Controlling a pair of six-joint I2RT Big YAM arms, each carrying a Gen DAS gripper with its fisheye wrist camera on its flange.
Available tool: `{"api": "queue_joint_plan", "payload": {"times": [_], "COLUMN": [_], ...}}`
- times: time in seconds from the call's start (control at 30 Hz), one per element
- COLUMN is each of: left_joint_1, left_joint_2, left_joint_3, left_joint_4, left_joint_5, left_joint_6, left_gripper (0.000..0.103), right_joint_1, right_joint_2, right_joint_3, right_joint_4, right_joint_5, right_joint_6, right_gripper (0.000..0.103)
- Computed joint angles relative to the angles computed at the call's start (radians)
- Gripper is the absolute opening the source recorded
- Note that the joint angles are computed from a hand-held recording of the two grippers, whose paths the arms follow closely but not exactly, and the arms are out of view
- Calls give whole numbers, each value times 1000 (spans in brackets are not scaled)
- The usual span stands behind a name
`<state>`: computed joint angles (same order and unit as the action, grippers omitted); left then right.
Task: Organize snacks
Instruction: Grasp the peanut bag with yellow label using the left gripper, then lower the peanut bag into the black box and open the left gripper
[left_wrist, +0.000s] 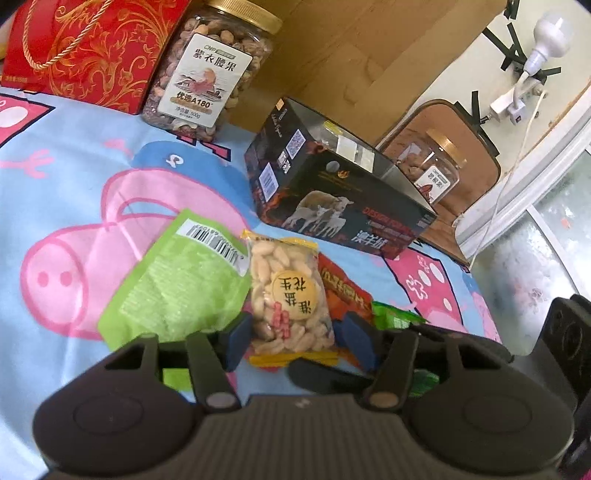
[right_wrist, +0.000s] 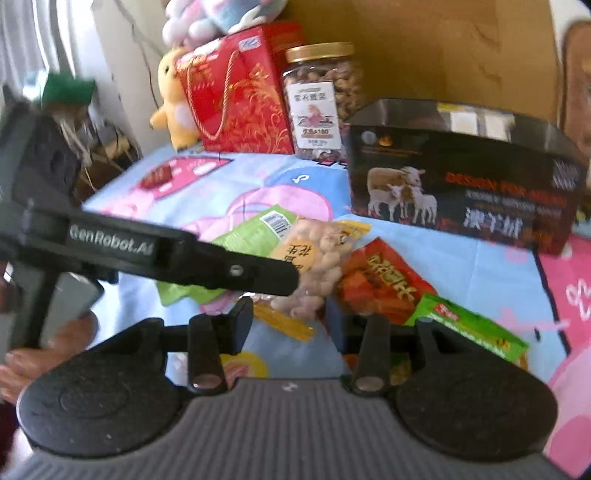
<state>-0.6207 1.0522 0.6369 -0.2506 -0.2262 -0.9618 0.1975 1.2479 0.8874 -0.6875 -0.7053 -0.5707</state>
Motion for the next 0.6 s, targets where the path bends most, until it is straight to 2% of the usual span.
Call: {"api": "queue_joint_plan", "payload": {"times": [0.07, 0.17, 0.23, 0.27, 0.3, 0.47, 0.6], "left_joint_1": [-4, -10, -25, -32, -42, -101, -121], "left_joint_2": [2, 0, 1, -3, -13, -73, -56], "left_joint_3": [-1, -5, 8, 12, 10, 6, 70], "left_joint_4": [0, 1, -30, -41, -40, -21, -63], "left_joint_5": [-12, -27, -61, -70, -79, -156, -203], "left_joint_6": [-11, -34, -43, -39, -40, -39, 19], "left_gripper": [43, 38, 38, 38, 38, 38, 38], "right_joint_1": [15, 12, 5, 1, 0, -39, -60], "right_joint_2": [-9, -17, -29, -34, -45, -97, -144], "right_joint_3": [-23, -50, -66, -68, -74, -97, -127], "right_joint_4": [53, 112, 146, 146, 155, 200, 284], "right_joint_5": [27, 30, 21, 7, 18, -49, -84], "right_joint_6": [-13, -22, -9, 4, 17, 79, 111], "right_gripper": [52, 47, 35, 23, 19, 18, 18]}}
